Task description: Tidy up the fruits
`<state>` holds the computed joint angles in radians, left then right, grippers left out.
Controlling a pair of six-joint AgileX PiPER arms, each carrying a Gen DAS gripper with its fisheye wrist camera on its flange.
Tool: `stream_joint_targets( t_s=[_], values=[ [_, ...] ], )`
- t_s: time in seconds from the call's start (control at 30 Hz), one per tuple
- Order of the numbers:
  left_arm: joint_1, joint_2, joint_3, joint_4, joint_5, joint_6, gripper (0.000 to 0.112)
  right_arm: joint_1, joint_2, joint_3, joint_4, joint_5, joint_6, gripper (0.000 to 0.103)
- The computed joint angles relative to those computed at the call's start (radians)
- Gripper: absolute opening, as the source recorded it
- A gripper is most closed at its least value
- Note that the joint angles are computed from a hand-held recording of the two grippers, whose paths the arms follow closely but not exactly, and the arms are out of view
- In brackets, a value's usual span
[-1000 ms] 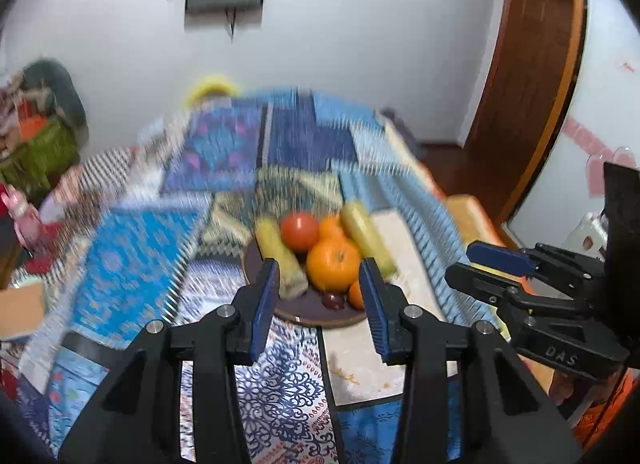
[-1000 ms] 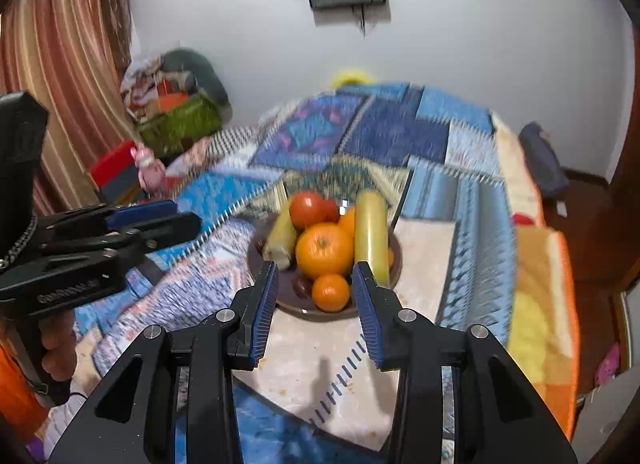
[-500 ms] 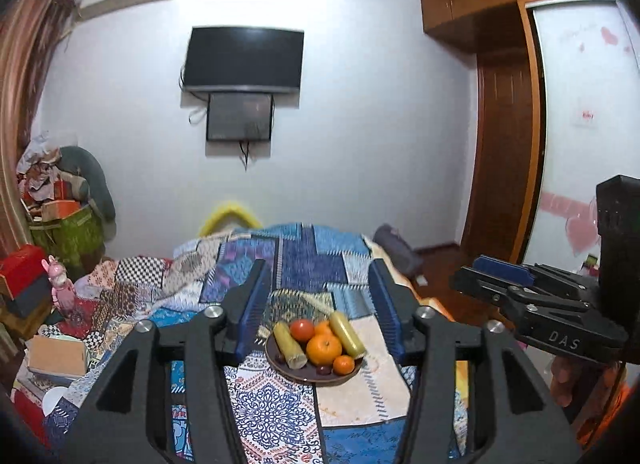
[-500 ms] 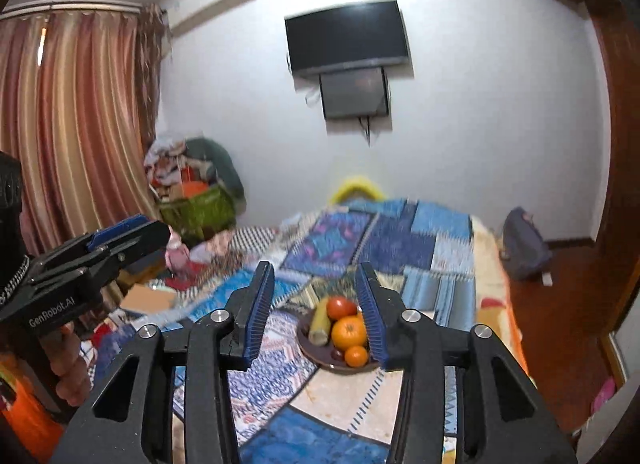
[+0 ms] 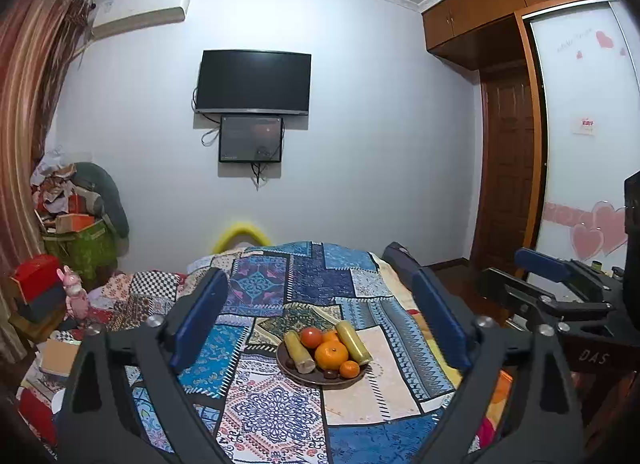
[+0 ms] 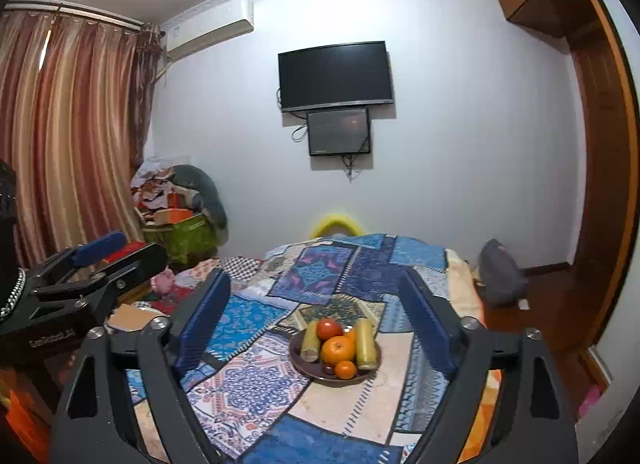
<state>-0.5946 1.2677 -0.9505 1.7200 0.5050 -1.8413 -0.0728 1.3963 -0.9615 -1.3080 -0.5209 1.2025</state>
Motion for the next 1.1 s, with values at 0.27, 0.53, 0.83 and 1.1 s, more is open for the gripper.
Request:
stream_joint_targets(
  t_s=[0.27, 0.53, 0.83, 1.1],
  values=[
    [-0.023, 0.006, 0.004, 0.003, 0.036, -0.012, 0.102, -0.001, -0.037, 0.049, 0.099, 0.027, -0.083, 0.103],
    [-0.031, -0.003, 0.012, -0.008, 0.046, -0.010, 0.103, -0.014, -0.060, 0.079, 0.118, 0.022, -0.107, 0.103],
    [-0.029, -0.006, 0.016, -0.008, 0.043, -0.013, 0.103, -0.005, -0.070, 0.081, 0.128, 0.029, -0.121, 0.103],
    [-0.031, -0.004, 0.013, -0.013, 0.044, -0.003, 0.103, -0.012, -0.073, 0.083, 0.128, 0.024, -0.119, 0.103]
  ],
)
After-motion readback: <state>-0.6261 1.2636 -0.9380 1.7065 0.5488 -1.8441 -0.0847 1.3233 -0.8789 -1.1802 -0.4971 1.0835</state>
